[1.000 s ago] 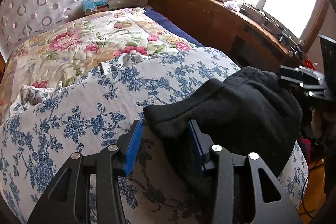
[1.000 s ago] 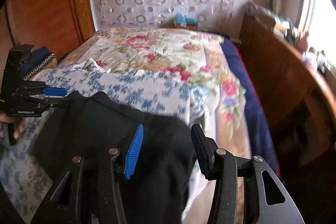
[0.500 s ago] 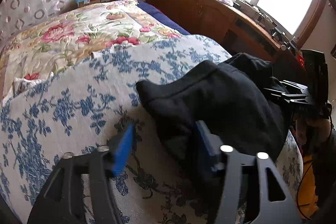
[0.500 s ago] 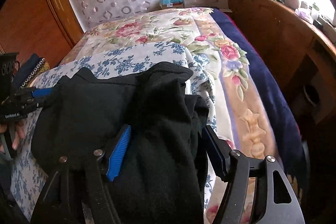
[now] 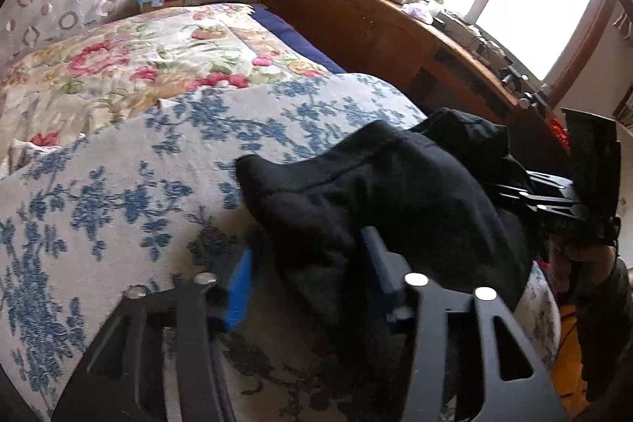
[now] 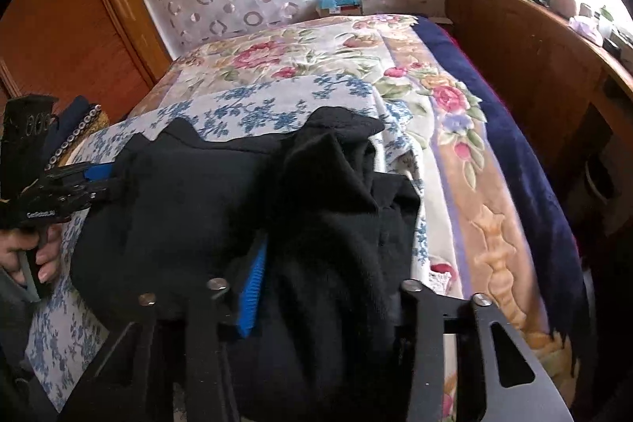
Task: Fold small clothes
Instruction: 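Carry the folded shirt with both grippers onto the stack of clothes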
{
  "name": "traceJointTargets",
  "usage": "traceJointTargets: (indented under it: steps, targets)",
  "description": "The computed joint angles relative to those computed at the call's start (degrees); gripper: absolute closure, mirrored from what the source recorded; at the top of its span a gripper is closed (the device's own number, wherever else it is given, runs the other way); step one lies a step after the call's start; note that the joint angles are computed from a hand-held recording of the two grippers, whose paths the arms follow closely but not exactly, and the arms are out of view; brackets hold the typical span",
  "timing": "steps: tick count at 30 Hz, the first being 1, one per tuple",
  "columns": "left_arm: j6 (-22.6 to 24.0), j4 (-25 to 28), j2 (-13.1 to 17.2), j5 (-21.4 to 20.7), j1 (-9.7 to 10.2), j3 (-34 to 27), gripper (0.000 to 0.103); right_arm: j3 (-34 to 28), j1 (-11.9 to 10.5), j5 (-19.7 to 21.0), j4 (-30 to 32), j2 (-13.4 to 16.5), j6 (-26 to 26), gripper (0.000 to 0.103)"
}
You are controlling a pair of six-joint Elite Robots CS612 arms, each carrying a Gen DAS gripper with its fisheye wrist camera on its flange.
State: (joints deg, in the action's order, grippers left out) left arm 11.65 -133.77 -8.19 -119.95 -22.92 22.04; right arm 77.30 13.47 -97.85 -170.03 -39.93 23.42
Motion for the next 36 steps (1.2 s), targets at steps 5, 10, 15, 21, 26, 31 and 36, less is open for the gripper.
traceJointTargets:
  steps: [5, 10, 15, 21, 26, 31, 36]
  targets:
    - [-0.66, 1.28, 0.03, -4.01, 0.33, -0.46, 0.088, 0.82, -0.21, 1.85, -2.43, -0.06, -1.69, 0.081]
    - [-1.44, -8.35, -4.81, -6.34, 0.7, 8.6, 0.09, 2.55, 0.24, 0.16, -7.29, -0.77, -3.1, 0.082]
    - [-2.85, -18.66, -9.21, -6.8, 1.27, 16.53, 0.091, 2.53, 1.21, -2.07, -10.97, -1.35, -6.47, 0.083]
    - [-5.91, -27.69, -12.42, -5.01, 2.89, 21.78, 0.091, 0.74, 1.87, -1.77, -13.67, -0.7, -10.81, 0.083]
    - [-8.34, -34.2, -15.0, -0.58, 4.62, 26.39, 0.091, -5.06, 2.7, 1.05, -12.64, 1.95, -16.25, 0.083]
    - [-10.74, -39.8, -16.79, 4.4, 6.71, 29.89, 0.091, -14.66, 3.43, 5.26, -7.74, 6.46, -21.5, 0.083]
    - [-14.31, -46.3, -18.31, 9.6, 8.75, 33.39, 0.091, -27.3, 4.37, 9.03, -1.65, 12.03, -28.08, 0.083]
